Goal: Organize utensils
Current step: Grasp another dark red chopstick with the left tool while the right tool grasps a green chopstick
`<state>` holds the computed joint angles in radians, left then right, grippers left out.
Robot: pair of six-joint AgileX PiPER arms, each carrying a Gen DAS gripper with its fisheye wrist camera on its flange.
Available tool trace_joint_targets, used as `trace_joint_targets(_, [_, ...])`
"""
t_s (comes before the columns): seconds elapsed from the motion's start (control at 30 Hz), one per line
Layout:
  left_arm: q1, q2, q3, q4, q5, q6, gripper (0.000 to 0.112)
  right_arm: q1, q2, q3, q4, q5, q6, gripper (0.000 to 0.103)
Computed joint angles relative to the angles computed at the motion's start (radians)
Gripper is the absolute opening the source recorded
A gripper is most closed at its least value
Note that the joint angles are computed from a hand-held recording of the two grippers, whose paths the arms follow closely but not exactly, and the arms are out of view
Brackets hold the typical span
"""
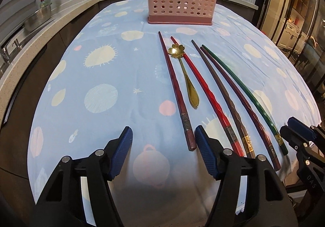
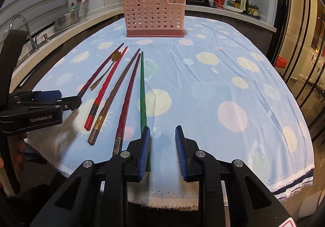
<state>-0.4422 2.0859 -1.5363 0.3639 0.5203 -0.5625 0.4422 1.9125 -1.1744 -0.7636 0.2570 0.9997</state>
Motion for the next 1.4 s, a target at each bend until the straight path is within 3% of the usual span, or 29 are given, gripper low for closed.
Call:
trace_joint_targets(0.3, [0.001, 0.006, -0.005, -0.023, -0.024, 0.025, 0.030, 0.000, 0.003, -0.002, 0.017, -0.008, -0.025, 0.024])
trace_joint_targets(0.47, [0.014, 0.010, -0.021, -0.088, -0.019, 0.080, 0.029, -0.012, -0.005, -0.003, 0.185, -0.028, -0.182, 0.024])
trace_joint_targets(0.67, [0.011, 0.012, -0.023, -0.083, -0.020, 0.076, 0.029, -0.005, 0.021, -0.022, 0.261, -0.020, -0.263, 0.024])
trace_joint_targets(0.83, [0.006, 0.013, -0.021, -0.065, -0.021, 0.062, 0.028, -0.004, 0.023, -0.007, 0.181, -0.036, -0.182, 0.019])
trace_joint_targets(0.9, [0.006, 0.010, -0.017, -0.080, -0.026, 0.078, 0.015, -0.006, 0.020, -0.002, 0.186, -0.039, -0.186, 0.008])
trace_joint_targets(1.0, [0.015, 0.006, -0.012, -0.140, -0.036, 0.132, 0.008, -0.009, 0.014, -0.001, 0.212, -0.036, -0.211, 0.007])
trace_joint_targets(1.2, [0.045, -0.012, 0.006, -0.299, -0.041, 0.264, 0.007, -0.020, -0.009, 0.014, 0.226, -0.042, -0.217, 0.007])
trace_joint_targets(1.4, [0.056, -0.069, 0.051, -0.292, -0.057, 0.257, 0.007, -0.038, -0.057, 0.023, 0.200, -0.047, -0.193, 0.007])
